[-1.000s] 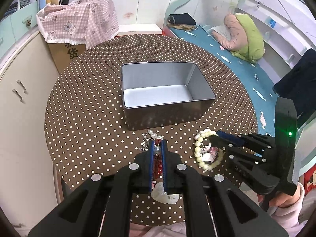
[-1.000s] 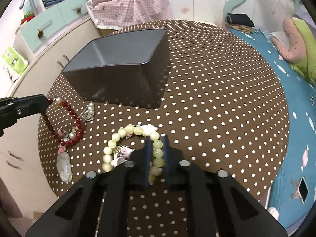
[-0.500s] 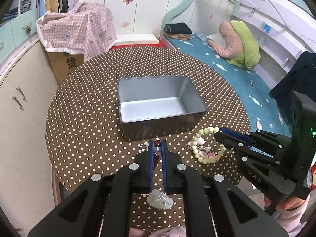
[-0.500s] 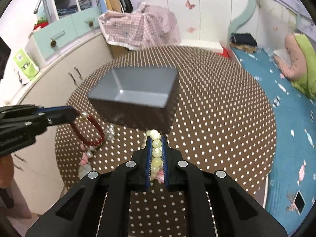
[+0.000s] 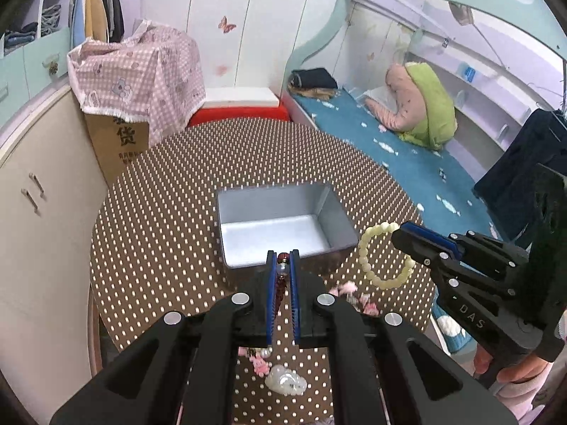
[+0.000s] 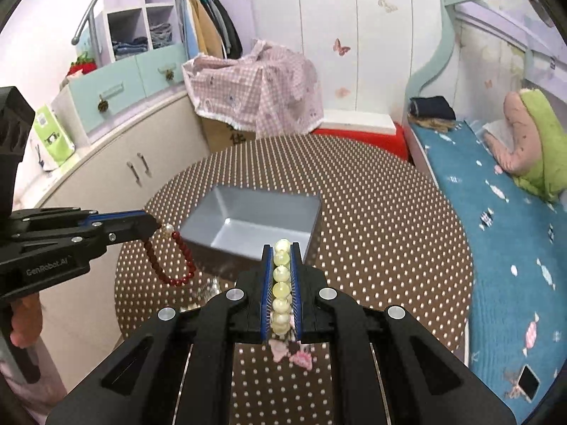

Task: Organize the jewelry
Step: 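Lift both bracelets and carry them over the grey tin box, then open both grippers to drop the bracelets into the tin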

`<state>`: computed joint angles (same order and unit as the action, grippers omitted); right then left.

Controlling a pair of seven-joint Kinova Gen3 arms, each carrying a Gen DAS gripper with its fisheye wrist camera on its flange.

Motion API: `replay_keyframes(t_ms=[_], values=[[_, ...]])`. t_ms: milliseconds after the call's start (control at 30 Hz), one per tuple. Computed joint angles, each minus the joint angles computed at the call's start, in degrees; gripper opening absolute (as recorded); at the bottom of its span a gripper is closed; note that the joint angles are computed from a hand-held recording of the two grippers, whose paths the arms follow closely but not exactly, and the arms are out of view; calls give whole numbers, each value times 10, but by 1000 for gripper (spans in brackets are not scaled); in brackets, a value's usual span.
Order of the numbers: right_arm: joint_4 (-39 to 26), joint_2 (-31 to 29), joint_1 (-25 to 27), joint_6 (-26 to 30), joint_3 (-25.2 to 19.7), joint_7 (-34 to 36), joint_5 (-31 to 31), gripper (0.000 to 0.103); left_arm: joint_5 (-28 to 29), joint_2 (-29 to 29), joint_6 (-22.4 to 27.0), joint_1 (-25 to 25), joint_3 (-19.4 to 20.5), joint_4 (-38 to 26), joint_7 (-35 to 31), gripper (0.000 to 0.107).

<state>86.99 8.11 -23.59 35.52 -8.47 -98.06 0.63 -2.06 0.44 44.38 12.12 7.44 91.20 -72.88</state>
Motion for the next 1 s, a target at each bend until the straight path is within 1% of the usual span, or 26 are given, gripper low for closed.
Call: replay_keyframes(t_ms=[100, 200, 267, 367, 500, 700, 867, 1000], values=[[-19, 7, -1, 2, 1, 0, 2, 10, 2, 0, -6, -4, -3, -10, -5, 6], [-40, 21, -7, -2, 6, -16, 12, 10, -5, 1, -14, -4, -3, -15, -1, 6], [-61, 35, 3, 4, 1, 1, -6, 10, 3, 5, -17, -7, -5, -22, -10, 6], [-88, 57, 2, 14, 3, 8, -13, 10, 12, 19, -19, -10, -7, -37, -18, 6], [-132, 96, 16, 42, -5, 35, -50, 10, 33, 44, -17, -15, -11, -54, -32, 6], [-185, 147, 12, 81, -3, 48, -68, 10, 72, 96, 3, -27, -13, -84, -60, 6], [-207, 171, -2, 101, 7, 40, -58, 10, 70, 133, 29, -26, -20, -112, -52, 6], [-205, 175, 11, 96, 1, 43, -78, 12, 57, 145, 43, -22, -26, -124, -38, 7]])
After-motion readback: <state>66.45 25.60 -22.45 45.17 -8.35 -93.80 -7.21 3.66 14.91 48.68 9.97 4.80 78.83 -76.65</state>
